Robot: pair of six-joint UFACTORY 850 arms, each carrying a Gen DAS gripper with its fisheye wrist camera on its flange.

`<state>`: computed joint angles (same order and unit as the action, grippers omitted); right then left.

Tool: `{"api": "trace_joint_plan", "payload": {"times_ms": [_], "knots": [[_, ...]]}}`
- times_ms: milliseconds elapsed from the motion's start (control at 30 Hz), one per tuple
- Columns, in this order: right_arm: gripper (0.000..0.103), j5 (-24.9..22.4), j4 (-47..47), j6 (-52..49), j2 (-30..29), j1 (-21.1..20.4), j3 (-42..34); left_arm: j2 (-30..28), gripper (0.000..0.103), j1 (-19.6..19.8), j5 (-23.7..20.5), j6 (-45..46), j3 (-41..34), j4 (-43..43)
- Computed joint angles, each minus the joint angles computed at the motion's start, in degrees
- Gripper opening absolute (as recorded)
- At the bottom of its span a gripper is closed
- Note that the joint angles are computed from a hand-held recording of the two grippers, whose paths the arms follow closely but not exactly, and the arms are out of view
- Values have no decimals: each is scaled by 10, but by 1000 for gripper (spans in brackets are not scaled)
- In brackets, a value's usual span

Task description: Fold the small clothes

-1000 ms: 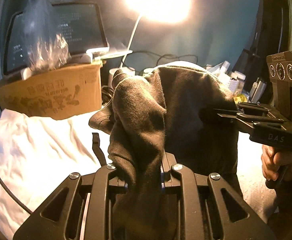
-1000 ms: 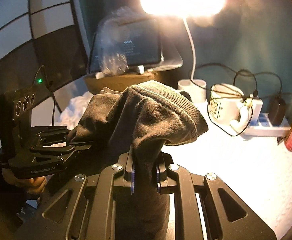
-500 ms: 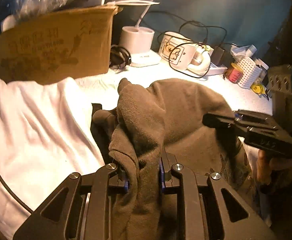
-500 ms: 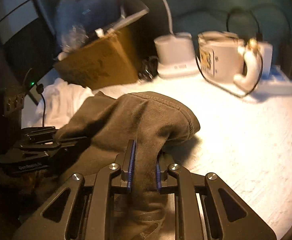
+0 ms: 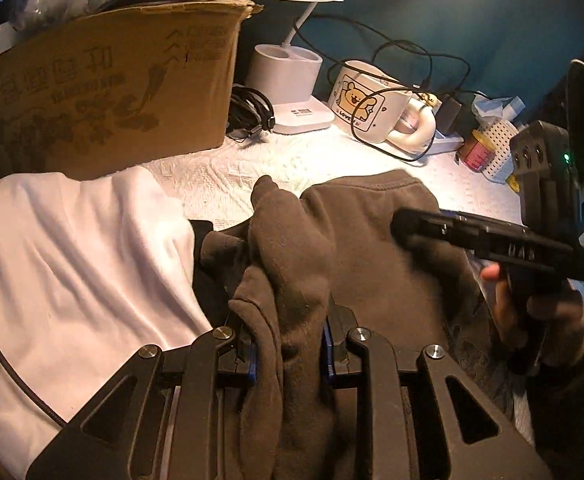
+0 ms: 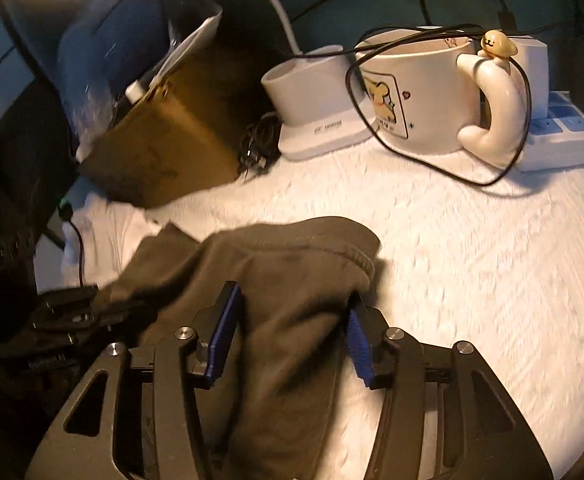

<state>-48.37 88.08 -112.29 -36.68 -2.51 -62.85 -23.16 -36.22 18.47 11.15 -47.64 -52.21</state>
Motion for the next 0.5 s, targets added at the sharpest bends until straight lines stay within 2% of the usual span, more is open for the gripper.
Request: {"api": "trace_joint_plan", "payload": {"times_ms": [67, 133, 200, 300, 367, 500], "knots": [[53, 13, 24, -23, 0, 3, 0, 2, 24, 0, 9, -7, 3, -2], [53, 42, 47, -44, 4, 5, 5, 1, 25, -2, 19, 27, 3, -41], [53, 49, 52, -49, 4, 3, 6, -2, 26, -7, 33, 84, -2, -99], [53, 75, 83, -85, 17, 6, 21, -7, 29, -10, 49, 121, -7, -143], [53, 104, 117, -121, 27, 11, 34, -8, 29, -10, 58, 137, -9, -160], [53, 130, 165, -167, 42, 13, 56, -11, 29, -8, 72, 162, -15, -185]]}}
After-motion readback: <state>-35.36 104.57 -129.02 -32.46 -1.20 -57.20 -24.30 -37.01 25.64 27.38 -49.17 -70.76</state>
